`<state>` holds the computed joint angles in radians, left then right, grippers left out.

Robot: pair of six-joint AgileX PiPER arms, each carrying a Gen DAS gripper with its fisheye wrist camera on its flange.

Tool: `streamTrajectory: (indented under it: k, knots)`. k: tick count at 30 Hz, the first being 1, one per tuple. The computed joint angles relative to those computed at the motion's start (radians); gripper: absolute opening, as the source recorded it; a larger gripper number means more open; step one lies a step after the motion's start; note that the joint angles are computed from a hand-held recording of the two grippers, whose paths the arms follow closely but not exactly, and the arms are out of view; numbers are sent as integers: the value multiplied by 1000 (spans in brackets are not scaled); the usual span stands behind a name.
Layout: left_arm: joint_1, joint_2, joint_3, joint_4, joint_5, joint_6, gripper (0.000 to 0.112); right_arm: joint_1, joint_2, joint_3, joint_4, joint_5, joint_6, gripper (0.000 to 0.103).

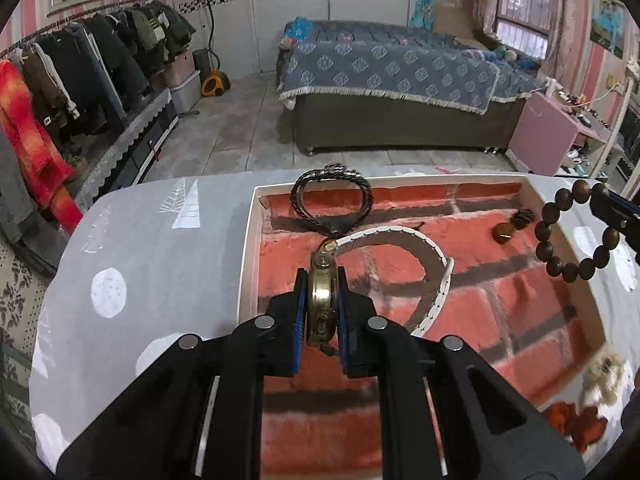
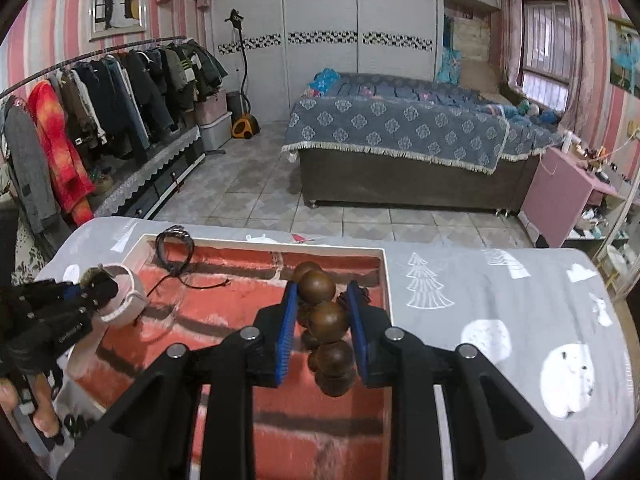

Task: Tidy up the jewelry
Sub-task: 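Carry the watch and bead bracelet to the tray and release both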

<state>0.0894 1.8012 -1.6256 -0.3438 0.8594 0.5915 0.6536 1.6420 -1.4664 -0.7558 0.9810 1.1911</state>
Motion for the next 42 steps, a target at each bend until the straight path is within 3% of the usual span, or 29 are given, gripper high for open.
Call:
streamTrajectory:
  k: [12,24,33,36,37,40,42]
  knots:
    - [-75,235,-287,147,143,-128,12,-122,134,-91,107,15,-106,25]
    - [-108,351,-475,212,272,-173,12,-168,283,-277,247,161,-292,20]
    - [-115,373,-516,227,288,-182,12,-175,321,-292,291,171,-333,20]
    - [-109,382,-535,216,301,-186,12,-184,306,-265,305,137,-326,21]
    - [-105,376,-529,206,296,-183,12,-186,299,-256,312,126,-327,22]
    - [-87,345,-487,176,263,-158,18,-179,273,-229,311,104,-318,44]
    - [-81,313,-453,155,242,-145,30,-169,251,-215,305,92,-304,49]
